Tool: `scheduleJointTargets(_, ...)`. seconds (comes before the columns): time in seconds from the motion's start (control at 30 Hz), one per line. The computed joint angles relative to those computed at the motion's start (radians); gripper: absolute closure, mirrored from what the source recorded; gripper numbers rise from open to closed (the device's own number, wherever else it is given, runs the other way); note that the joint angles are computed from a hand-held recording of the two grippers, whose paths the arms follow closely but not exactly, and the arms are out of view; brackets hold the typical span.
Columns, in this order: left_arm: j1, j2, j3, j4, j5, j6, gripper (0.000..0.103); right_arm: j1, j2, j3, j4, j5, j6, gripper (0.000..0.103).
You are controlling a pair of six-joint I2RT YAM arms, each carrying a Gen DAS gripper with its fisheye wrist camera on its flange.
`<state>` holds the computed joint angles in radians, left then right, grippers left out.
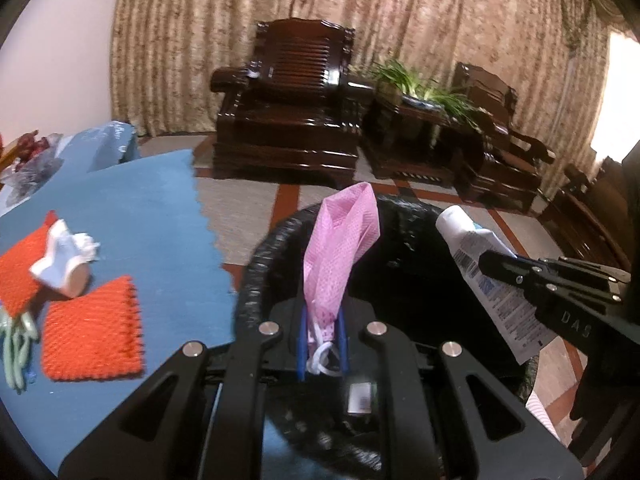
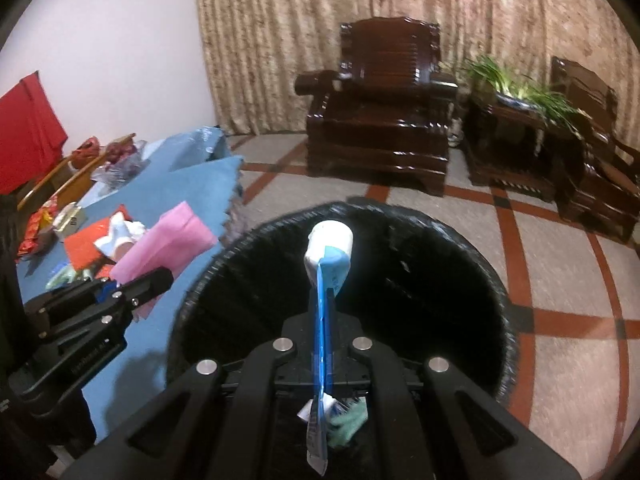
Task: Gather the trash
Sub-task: 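Open both grippers over the bin to drop the mask and tube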
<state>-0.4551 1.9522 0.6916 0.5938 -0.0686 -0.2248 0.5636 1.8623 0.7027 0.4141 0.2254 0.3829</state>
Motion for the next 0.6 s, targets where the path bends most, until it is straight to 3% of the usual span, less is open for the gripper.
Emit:
scheduleJointTargets(0.47, -0.047, 0.167, 0.146, -0.035, 0.047, 0.015, 0.088, -0.077, 0.057, -0.063, 0.061, -0.061, 0.015, 0.101)
scheduleJointTargets(0.6, -0.045, 0.174, 0.140, -0.028, 0.057, 0.014, 0.061, -0.081, 0.058, -0.076, 0.072, -0.050, 0.005, 0.098)
